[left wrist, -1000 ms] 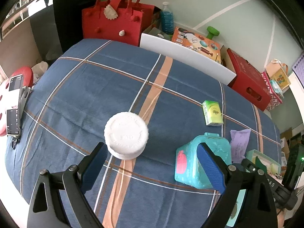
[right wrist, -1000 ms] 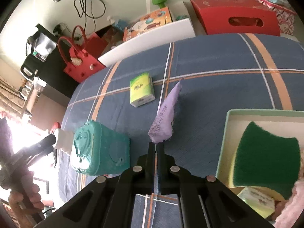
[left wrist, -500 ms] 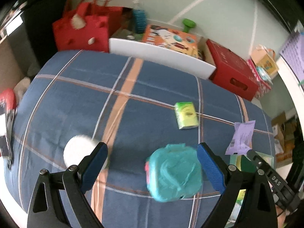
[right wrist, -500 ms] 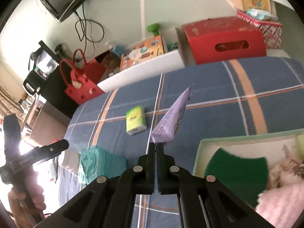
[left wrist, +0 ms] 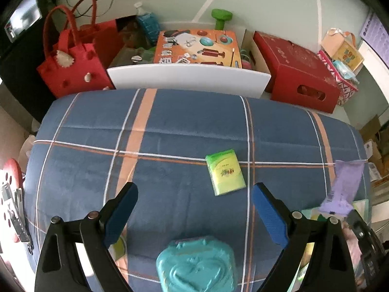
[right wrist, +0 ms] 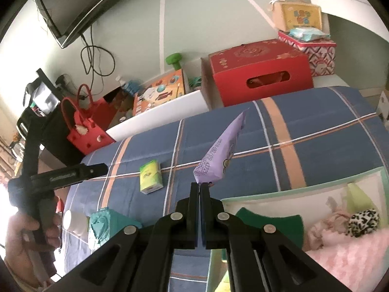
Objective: Organize soft objects
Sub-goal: 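Lift the lavender packet with the right tool while the left tool reaches the second green tissue pack, then grasp the second green tissue pack with the left tool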
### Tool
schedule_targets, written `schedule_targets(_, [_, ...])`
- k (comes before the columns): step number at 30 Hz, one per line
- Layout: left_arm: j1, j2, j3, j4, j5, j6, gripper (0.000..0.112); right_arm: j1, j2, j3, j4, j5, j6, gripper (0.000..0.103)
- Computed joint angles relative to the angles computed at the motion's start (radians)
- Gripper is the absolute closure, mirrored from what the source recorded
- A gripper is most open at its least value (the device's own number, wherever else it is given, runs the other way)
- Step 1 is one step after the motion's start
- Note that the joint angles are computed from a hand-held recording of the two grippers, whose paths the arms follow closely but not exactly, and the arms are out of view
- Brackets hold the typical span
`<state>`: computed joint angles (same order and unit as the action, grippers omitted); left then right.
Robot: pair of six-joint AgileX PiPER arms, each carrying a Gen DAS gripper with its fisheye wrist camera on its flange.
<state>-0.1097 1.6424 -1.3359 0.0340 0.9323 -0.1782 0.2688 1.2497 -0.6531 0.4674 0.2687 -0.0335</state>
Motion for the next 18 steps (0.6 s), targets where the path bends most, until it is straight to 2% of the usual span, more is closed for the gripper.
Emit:
schedule_targets(7, [0.002,0.148,-0.118,-0.058,0.054,0.012,0.018,-0.009,-0.038,0.003,-0.146,0.01,0.147,0.102])
schedule_targets(13, [0.0,0.29,-0.226,-0.1,0.106,-0.006,0.018,-0.025,-0.03,0.004,-0.131,0.016,0.134,0.102])
schedule_targets(18, [-0.031,0.387,-0.304,-0.076,0.141,-0.026,0.018,-0.035,-0.029,0.007,-0.112,0.019,0.116,0.102])
